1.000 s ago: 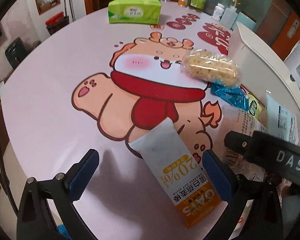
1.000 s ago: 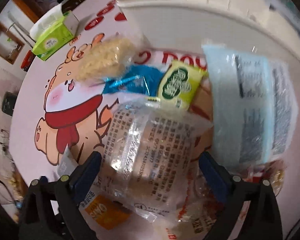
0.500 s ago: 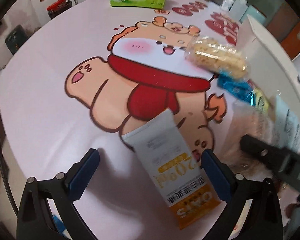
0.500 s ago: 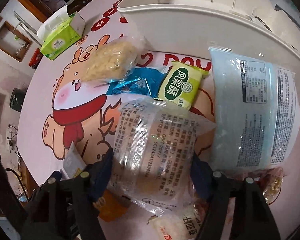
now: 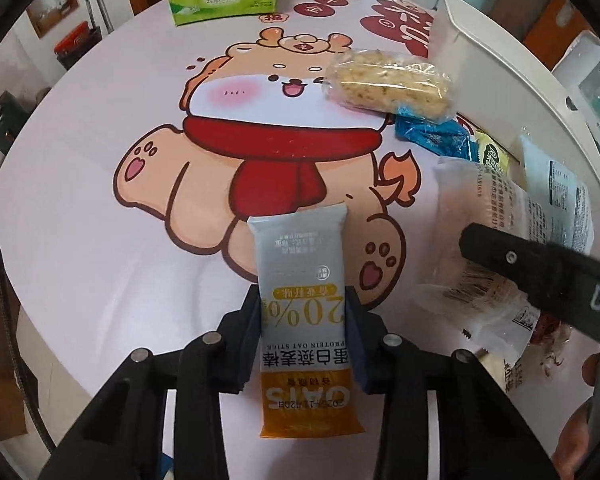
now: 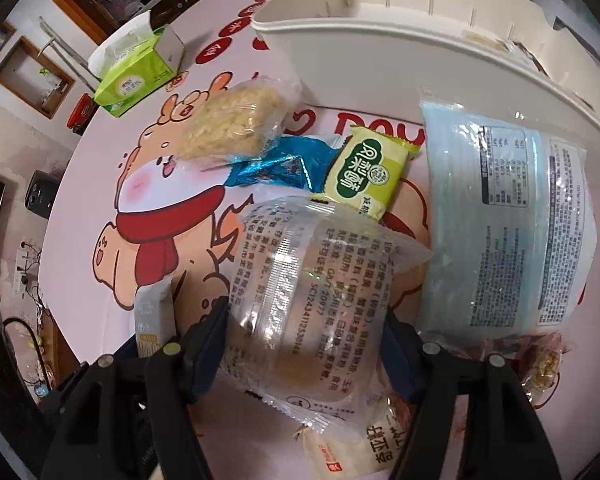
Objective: Organize snacks
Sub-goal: 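Lift both held snacks and carry them toward the white tray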
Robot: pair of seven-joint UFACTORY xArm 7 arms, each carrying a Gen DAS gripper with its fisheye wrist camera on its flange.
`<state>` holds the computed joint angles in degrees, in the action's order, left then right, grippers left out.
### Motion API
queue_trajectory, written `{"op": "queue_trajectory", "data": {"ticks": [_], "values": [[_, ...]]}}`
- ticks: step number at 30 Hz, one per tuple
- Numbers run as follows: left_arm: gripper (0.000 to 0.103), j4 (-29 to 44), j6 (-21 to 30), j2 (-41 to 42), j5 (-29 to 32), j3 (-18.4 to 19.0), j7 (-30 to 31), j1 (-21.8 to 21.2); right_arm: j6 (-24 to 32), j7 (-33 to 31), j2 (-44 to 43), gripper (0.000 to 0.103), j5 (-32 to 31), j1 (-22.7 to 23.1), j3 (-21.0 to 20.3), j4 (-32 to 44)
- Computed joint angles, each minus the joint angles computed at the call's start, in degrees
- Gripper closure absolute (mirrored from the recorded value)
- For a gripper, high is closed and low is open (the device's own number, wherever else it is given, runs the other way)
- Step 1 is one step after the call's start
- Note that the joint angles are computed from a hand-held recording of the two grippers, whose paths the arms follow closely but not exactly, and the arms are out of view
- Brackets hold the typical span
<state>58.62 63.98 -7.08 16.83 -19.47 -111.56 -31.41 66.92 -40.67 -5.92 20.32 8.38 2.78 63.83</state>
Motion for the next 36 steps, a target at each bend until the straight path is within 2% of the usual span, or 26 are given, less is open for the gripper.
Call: {"op": "queue_trajectory", "data": {"ticks": [3, 10, 19, 28, 33, 36], "values": [[0.067, 0.28, 1.42, -1.31, 0.71, -0.23, 0.38, 0.00, 0.29, -1.71, -1.36, 0.035, 1.05, -0.14, -0.46, -0.36], [0.067, 6.44, 9.43, -2.38, 5.23, -1.78, 2.94, -0.11, 2.50, -3.99, -3.21, 0.035, 4.29, -1.18, -2.21, 1.04], [0.066, 17.24, 15.96, -0.88, 13.84, -2.01, 10.25, 0.87, 3.92, -6.86, -4.66, 0.035, 9.83, -3.24, -4.60, 6.18], [0.066, 33.45, 16.83, 6.93, 24.09, 0.51, 24.40, 0.03, 0.09, -4.94, -0.95, 0.035, 14.99, -5.52, -5.52, 15.15], [0.066, 43.02, 13.91, 13.40, 27.83, 4.44, 32.76, -1.50, -4.00, -1.78, 3.37, 0.035, 16.12, -6.58, -4.58, 21.73], [0.066, 48.90, 12.21, 17.63, 28.39, 7.35, 37.39, -2.25, -8.37, 1.16, 7.38, 0.034, 15.71, -7.03, -3.48, 26.74]]}}
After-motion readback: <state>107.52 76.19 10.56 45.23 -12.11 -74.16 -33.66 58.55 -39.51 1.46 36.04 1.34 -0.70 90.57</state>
